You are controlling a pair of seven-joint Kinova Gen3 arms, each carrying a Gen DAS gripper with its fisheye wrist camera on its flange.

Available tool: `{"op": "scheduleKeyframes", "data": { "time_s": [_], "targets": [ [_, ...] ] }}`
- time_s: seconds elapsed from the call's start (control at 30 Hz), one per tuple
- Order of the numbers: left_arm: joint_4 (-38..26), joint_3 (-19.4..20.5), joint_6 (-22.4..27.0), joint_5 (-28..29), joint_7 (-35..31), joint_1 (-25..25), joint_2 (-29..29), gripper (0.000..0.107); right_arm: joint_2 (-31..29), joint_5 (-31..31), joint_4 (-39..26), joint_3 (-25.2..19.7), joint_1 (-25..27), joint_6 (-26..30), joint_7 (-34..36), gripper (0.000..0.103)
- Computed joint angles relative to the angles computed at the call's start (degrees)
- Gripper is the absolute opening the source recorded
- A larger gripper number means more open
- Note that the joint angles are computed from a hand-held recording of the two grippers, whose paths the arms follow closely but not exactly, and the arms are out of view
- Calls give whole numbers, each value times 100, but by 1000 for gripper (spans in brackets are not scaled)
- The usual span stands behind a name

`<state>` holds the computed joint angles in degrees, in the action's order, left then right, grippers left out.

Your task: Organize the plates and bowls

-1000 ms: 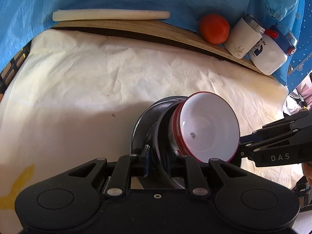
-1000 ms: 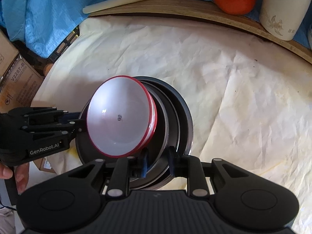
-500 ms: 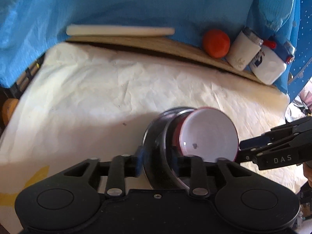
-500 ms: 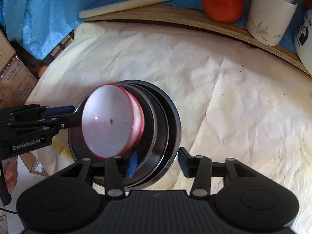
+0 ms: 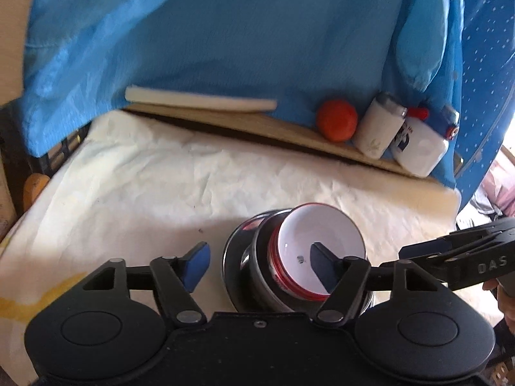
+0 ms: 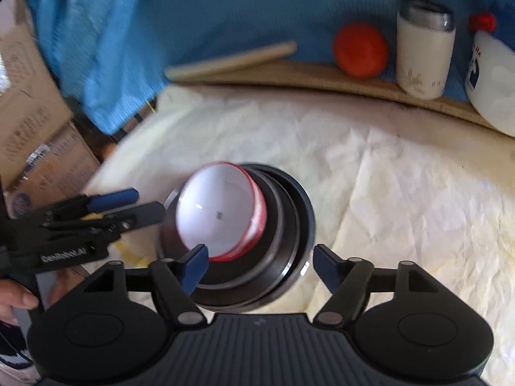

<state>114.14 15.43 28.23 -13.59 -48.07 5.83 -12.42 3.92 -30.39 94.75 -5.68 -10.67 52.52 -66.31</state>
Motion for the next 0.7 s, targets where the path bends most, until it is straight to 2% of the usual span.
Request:
{"op": "scheduleKeyframes", "data": {
  "time_s": [0.07, 0.2, 0.27, 0.33, 0.4, 0.47, 0.6, 0.7],
  "targets": [
    [204, 453, -212, -358, 466, -378, -188, 78, -267, -466, 423, 47, 40, -417, 443, 84],
    [494, 1014, -410, -855, 1157, -815, -534, 88, -831, -1398, 1295, 874, -724, -1192, 1375, 90],
    [643, 1168, -508, -880, 1260, -983, -732, 93, -1061, -1803, 1646, 831, -694, -1523, 1841, 96],
    [804, 1436, -632, -881, 1411, -1289, -963, 98, -1244, -2179, 1943, 466, -330, -1753, 2298, 97],
    [946, 1644, -728, -797, 1441, -1534, -1178, 102, -1428, -2542, 2240, 370, -267, -1983, 2670, 100],
    [1092, 1866, -818, -697, 1449, -1779, -1416, 102, -1606, -3008, 2576, 668, -628, -2231, 3134, 102],
    [1343, 2206, -915, -471, 1337, -2099, -1862, 102, -1870, -3940, 3157, 1554, -1690, -2693, 3991, 102],
    [1494, 2376, -966, -266, 1215, -2238, -2170, 102, -2105, -4627, 3571, 2013, -2486, -3286, 4655, 102]
  ]
}}
